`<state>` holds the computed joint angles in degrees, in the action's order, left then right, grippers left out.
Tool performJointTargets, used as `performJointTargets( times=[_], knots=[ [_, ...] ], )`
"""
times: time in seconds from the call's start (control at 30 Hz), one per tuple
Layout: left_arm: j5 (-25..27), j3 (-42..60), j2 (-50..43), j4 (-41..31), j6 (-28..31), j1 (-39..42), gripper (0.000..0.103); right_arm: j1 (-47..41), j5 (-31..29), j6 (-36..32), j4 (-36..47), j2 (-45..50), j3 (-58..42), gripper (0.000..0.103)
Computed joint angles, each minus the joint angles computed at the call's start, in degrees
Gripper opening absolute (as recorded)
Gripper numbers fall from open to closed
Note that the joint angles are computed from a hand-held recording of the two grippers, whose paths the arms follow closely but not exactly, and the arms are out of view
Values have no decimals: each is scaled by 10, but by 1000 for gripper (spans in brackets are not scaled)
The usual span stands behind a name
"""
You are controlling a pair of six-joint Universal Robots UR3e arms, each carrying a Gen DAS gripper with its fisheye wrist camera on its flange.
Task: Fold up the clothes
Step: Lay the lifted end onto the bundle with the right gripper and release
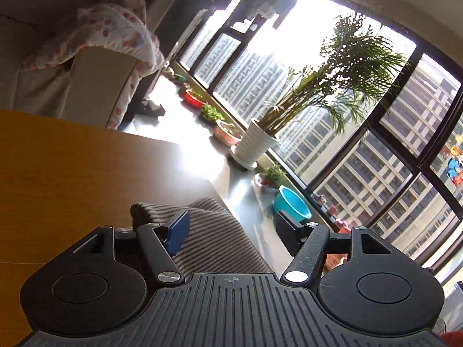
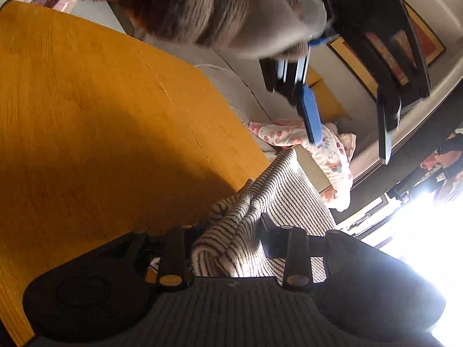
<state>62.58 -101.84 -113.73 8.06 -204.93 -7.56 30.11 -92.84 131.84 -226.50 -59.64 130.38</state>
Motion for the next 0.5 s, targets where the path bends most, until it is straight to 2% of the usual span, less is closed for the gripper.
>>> performJointTargets(
  times=[0.07,0.13,0.17,0.23,0.3,0.33,0.37,0.4,0.5],
  knots=[
    [25,45,-52,-41,6,-13,67,-45,70,42,68,-62,18,42],
    [39,42,-76,-26,12,-13,59,-117,181,76,168,-153,43,50],
    [29,24,-82,5,21,-3,56,-163,249,87,230,-207,55,54],
    [23,3,-72,10,26,6,54,-267,394,101,369,-318,72,82],
    [17,-17,-62,15,31,16,54,-355,503,104,509,-398,66,91],
    [22,-19,-63,14,36,16,54,-394,545,111,571,-423,56,92],
    [23,-31,-60,22,38,16,54,-425,571,136,598,-427,43,93],
    [24,-42,-58,31,39,17,54,-445,577,166,591,-414,34,97],
    [28,-38,-62,34,44,14,55,-449,507,255,529,-350,21,99]
  ],
)
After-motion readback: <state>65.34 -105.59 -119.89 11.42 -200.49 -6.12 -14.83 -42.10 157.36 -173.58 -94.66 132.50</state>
